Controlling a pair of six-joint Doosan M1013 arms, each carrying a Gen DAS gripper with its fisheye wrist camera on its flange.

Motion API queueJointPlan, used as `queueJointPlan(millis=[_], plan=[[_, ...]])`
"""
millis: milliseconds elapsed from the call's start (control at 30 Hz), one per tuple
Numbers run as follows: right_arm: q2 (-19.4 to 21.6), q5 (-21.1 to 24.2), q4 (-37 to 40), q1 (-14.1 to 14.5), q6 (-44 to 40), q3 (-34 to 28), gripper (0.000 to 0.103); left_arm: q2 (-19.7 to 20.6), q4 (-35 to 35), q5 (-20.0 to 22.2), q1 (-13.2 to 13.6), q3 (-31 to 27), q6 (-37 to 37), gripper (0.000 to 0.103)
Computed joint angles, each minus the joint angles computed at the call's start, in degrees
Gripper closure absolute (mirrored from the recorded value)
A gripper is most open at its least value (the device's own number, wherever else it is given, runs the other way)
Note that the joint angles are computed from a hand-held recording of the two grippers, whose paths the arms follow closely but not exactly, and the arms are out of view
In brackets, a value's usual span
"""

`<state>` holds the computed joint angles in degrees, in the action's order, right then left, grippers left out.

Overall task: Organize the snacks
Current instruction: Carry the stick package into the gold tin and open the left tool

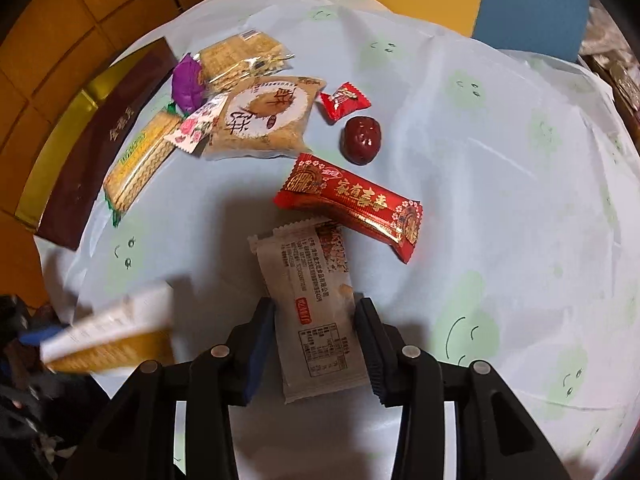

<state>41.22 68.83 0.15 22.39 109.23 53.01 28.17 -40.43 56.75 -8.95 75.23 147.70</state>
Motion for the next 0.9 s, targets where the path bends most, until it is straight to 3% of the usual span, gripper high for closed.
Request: queueJointPlan(millis=[133, 267, 367, 467, 533, 733, 900], plan=[[0.21, 1.26, -0.12, -0.33, -2.19, -0.61, 0.060, 1.35, -5.29, 2.34, 2.26, -3.79, -6.01, 0.075], [0.80, 0.86, -0.14, -0.11, -2.24, -1.18, 0.060, 3.50, -7.76, 0.92, 4.23, -8.81, -15.58, 0.075], [0.61, 0.96, -1.02, 0.18, -2.35, -0.98, 0.060, 5.84, 0.37, -3.74, 4.30, -13.61, -28.59, 0.075], [0.55, 0.87, -1.30, 0.33, -2.36, -0.83, 0.060, 9.14, 8.09, -3.02, 4.29, -18.86, -42.19, 0.075], [0.59, 0.83, -1.65, 0.44, -2.38, -0.86, 0.060, 11.97, 11.56, -0.22, 4.52, -23.22, -51.50, 0.075], [0.56, 0.75, -1.74, 0.48, -2.37, -0.80, 0.060, 16.89, 15.06, 4.80, 4.33, -30.20, -62.52, 0.075], [0.53, 0.68, -1.80, 0.53, -2.35, -0.72, 0.060, 19.63, 17.94, 7.26, 3.40, -34.38, -65.10, 0.074]])
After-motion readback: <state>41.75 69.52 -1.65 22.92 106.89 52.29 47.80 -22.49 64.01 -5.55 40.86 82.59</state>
